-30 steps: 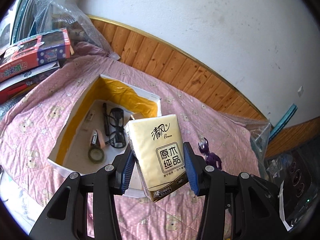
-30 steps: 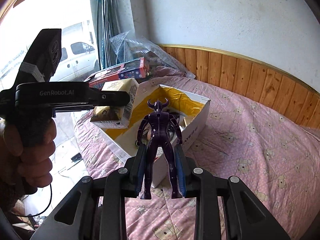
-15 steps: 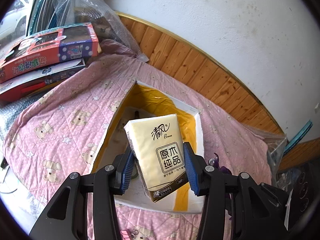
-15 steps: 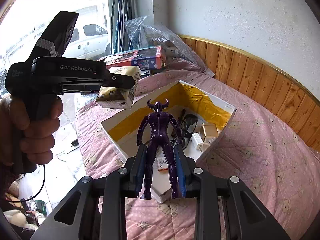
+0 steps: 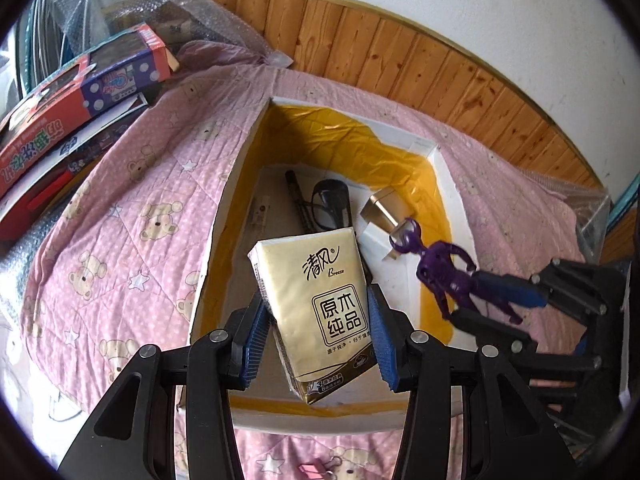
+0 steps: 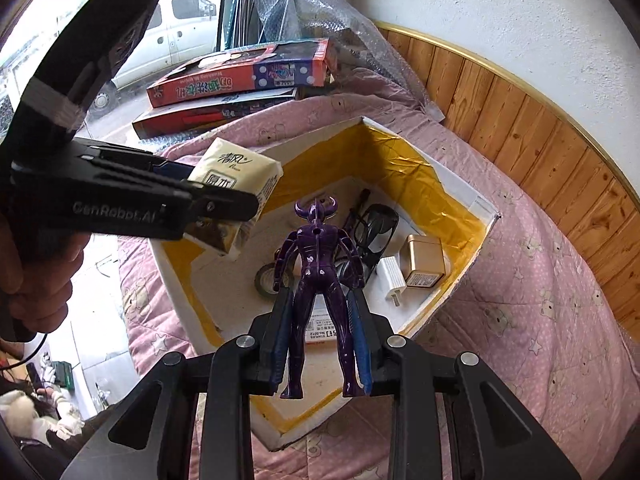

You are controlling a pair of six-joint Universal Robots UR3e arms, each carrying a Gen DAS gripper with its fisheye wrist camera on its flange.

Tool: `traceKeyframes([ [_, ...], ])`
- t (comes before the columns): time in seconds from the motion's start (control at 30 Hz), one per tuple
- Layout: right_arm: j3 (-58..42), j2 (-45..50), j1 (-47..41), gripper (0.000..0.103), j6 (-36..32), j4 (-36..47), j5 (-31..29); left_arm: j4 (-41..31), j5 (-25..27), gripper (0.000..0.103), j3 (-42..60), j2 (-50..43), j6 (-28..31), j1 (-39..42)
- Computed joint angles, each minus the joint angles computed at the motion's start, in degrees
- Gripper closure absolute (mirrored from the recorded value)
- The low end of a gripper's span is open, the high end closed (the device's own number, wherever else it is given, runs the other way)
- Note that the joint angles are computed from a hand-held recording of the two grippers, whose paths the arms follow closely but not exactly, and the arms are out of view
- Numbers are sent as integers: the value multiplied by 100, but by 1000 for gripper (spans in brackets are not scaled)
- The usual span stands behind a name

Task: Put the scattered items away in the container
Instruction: 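Carry the tissue pack in the left tool over the box while the right carries the figure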

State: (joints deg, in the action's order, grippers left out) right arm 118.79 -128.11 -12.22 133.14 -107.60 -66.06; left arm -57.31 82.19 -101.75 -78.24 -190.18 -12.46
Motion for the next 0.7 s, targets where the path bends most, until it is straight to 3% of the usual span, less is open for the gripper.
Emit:
traceKeyframes([
  [0.33, -751, 1974, 998, 74, 542, -1129, -905, -222, 341, 54, -94, -363, 526, -111],
  [0.7, -3085, 4524, 1689, 74, 1919, -826, -1018, -356, 347, 54, -40, -590, 641, -49],
])
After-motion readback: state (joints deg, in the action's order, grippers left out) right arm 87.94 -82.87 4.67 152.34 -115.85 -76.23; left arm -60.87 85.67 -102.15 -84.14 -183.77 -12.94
